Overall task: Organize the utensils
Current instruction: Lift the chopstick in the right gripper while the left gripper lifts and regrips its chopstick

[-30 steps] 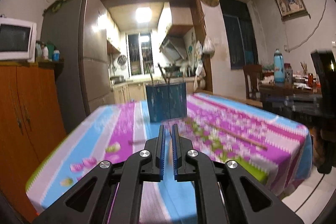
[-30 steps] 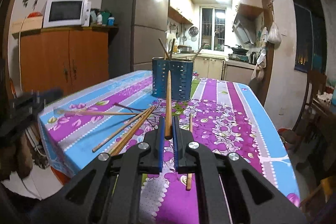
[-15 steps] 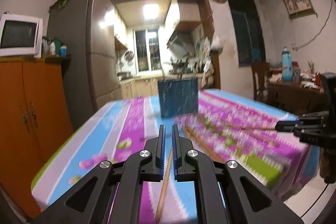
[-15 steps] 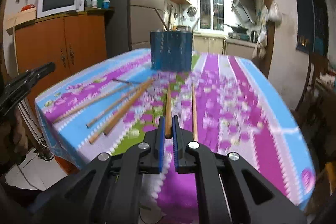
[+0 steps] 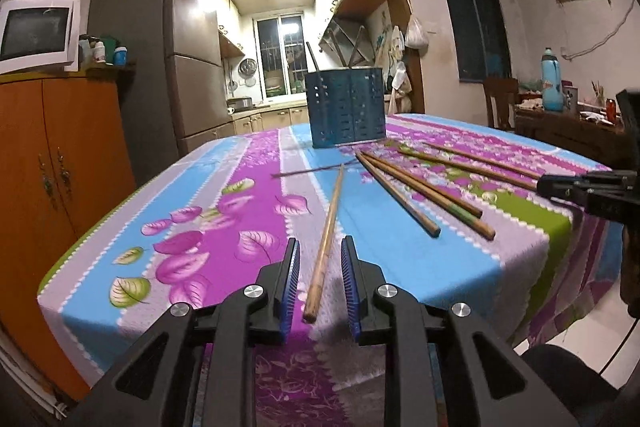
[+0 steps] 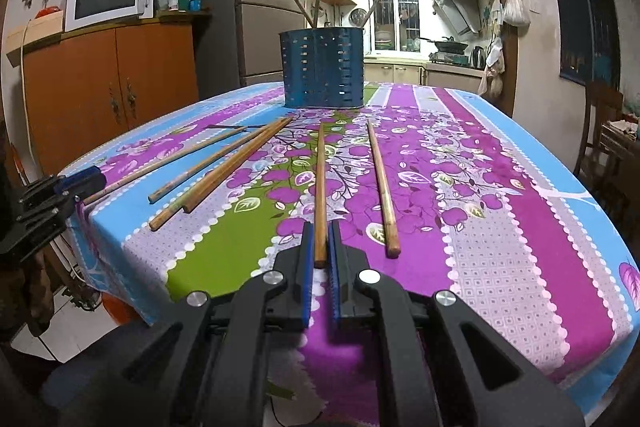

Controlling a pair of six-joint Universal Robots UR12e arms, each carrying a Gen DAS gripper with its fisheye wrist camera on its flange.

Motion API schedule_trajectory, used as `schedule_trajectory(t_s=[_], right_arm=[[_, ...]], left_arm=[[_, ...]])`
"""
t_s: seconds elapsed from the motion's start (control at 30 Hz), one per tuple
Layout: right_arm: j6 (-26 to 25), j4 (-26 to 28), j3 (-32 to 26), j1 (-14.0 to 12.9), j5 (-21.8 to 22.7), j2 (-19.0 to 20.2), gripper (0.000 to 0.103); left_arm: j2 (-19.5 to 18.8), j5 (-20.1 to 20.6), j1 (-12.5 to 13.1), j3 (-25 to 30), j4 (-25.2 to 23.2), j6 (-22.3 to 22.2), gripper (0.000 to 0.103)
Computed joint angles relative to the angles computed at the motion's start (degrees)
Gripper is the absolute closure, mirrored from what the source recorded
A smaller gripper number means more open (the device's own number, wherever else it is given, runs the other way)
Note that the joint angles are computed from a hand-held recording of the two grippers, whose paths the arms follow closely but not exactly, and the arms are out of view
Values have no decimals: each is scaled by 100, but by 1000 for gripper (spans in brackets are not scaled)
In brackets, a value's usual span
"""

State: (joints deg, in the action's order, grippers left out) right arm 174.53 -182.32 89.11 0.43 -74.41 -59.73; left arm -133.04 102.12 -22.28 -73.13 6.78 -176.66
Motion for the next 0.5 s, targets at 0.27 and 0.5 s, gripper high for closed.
schedule_trajectory(t_s=[0.27, 0.5], right_arm=[[-74, -283, 59, 3, -7, 39, 97], [-41, -524, 68, 33, -120, 94, 97]], left_arm=[[-43, 122, -15, -92, 231, 45, 80], [-63, 166, -56, -155, 464, 142, 92]])
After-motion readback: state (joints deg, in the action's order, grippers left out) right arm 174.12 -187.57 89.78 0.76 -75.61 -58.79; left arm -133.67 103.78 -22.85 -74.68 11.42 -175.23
